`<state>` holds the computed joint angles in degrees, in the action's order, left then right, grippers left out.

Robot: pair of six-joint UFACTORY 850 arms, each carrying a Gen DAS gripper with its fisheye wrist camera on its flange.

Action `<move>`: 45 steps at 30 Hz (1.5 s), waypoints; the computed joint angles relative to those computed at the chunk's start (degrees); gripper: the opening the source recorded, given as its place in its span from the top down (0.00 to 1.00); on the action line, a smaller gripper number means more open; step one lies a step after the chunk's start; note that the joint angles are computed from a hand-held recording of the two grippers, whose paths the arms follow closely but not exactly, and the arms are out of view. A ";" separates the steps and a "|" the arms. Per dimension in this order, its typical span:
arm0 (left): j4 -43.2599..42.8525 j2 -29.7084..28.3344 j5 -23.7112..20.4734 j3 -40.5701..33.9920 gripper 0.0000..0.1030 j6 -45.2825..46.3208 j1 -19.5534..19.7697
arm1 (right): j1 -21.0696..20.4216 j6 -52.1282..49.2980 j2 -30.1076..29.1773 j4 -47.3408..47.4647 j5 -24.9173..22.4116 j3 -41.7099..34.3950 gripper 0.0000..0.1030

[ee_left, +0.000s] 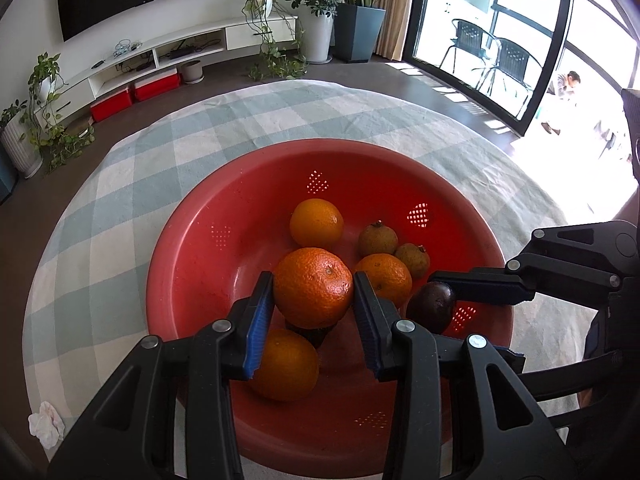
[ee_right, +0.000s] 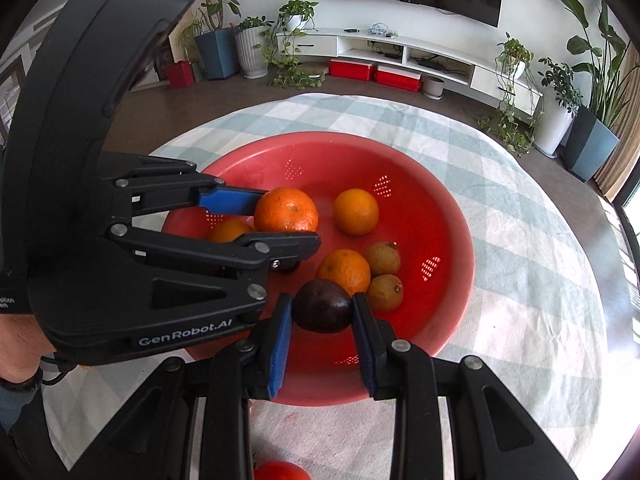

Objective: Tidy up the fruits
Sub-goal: 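Carry both fruits over the red bowl and open both grippers, then withdraw both grippers from the bowl toward the red tomatoes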

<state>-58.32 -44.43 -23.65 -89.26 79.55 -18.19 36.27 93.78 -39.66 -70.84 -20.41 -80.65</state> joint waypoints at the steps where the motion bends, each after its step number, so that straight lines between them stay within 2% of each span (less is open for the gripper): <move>1: -0.18 0.03 0.31 0.03 0.56 -0.14 0.04 | 0.09 0.24 -0.01 -0.32 -0.28 0.03 0.69; 4: -2.57 0.17 -0.25 0.12 0.42 1.34 0.51 | 0.07 1.35 0.25 -1.45 -0.16 0.54 0.68; 6: -4.16 0.76 0.01 0.90 0.41 3.25 0.55 | 0.11 2.55 0.43 -2.63 -0.09 0.84 0.66; 10: -8.07 2.30 -0.09 2.77 0.39 7.34 0.76 | 0.30 2.93 0.45 -3.26 0.31 0.78 0.54; 13: -12.45 4.11 -0.32 4.64 0.38 11.32 1.14 | 0.50 5.40 0.71 -5.53 0.09 1.18 0.53; 18: -23.50 8.73 -1.10 9.75 0.21 22.03 2.22 | 1.05 11.54 2.44 -10.76 -0.57 3.39 0.51; 20: -28.82 11.08 -1.78 12.69 0.07 26.80 2.83 | 1.48 17.63 4.05 -16.13 -0.97 5.42 0.45; 21: -31.31 12.34 -2.18 14.32 0.05 29.15 3.14 | 1.77 22.14 5.13 -20.12 -1.37 6.84 0.43; 26: -37.42 18.43 -5.25 22.87 0.00 34.65 4.89 | 3.59 47.61 11.67 -40.38 -5.43 16.32 0.22; 33: -41.83 24.87 -6.55 34.74 0.00 40.03 5.55 | 7.10 67.35 18.08 -46.87 -13.33 28.83 0.20; 36: -42.83 26.39 -5.80 38.62 0.00 41.41 5.05 | 7.55 78.22 19.69 -50.27 -14.04 33.05 0.20; 41: -46.05 27.67 -4.90 42.59 0.00 42.91 3.61 | 8.81 85.20 19.81 -50.96 -15.63 35.60 0.20; 45: -47.42 27.42 -1.47 42.82 0.00 43.53 1.35 | 9.92 83.66 19.44 -49.02 -16.30 35.81 0.20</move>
<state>-105.74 -17.01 -25.12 -46.45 123.08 -16.84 46.19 177.43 -20.22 -119.86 -36.71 -44.85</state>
